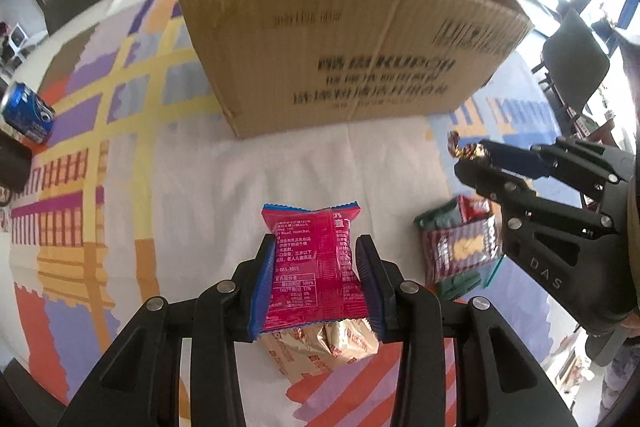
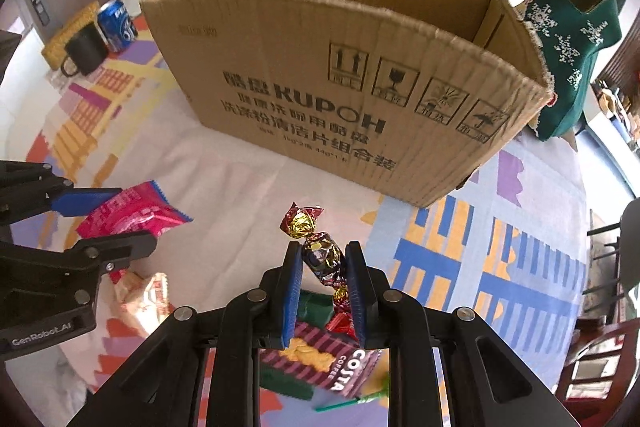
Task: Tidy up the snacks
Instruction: 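Carry both snacks over the cardboard box and release them inside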
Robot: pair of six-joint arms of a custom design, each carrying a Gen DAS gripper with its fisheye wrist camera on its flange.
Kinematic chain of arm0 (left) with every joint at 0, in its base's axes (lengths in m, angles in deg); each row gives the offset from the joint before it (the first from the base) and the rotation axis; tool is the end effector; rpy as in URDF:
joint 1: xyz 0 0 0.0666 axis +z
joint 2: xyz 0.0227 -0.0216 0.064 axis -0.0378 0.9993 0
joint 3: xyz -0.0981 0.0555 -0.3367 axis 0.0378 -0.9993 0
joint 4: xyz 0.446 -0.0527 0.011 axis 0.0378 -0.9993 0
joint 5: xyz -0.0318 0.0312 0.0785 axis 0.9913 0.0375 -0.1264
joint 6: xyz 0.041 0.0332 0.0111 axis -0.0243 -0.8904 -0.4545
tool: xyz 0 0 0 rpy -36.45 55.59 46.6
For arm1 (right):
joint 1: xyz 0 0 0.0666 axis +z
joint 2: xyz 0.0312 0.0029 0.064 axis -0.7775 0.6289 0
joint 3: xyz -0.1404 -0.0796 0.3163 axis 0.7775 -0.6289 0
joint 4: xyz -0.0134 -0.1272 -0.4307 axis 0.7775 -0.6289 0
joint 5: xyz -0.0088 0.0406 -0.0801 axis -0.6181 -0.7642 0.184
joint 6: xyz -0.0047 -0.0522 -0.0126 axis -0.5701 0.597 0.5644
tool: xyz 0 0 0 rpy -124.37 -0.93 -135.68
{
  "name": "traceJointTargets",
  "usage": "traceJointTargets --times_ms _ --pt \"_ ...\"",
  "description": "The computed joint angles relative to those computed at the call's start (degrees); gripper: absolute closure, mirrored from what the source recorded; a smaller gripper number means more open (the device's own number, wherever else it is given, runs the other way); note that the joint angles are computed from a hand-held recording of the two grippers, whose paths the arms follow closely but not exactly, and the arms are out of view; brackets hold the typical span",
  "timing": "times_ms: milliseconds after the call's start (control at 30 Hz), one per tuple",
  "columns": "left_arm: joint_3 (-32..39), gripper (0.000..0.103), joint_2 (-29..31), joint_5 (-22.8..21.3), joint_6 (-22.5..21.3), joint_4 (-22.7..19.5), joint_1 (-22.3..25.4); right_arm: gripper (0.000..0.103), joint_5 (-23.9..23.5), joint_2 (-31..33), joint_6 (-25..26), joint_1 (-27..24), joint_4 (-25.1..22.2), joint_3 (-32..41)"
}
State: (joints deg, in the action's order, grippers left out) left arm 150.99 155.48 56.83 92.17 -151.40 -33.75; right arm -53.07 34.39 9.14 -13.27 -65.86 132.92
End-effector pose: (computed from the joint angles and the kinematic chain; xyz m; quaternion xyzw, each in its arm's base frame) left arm 0.3800 -0.2299 0.3482 -0.0152 0.9878 -0.0344 0.1511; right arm 0.4434 0.3412 0.3326 -0.2934 0.9365 0.0509 0.1852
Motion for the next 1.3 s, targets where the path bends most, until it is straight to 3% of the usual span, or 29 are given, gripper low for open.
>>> traceJointTargets --times_ms 700,1300 --pt "3.11 0.064 -4.48 -9.55 -1.84 6.85 -1.35 0.08 0.56 -6.69 -4.25 0.21 7.39 0.58" --pt "9.28 0.064 -1.43 -11.15 -5.69 11.71 1.76 0.08 1.65 -3.96 -6.91 -0.92 10.33 7.25"
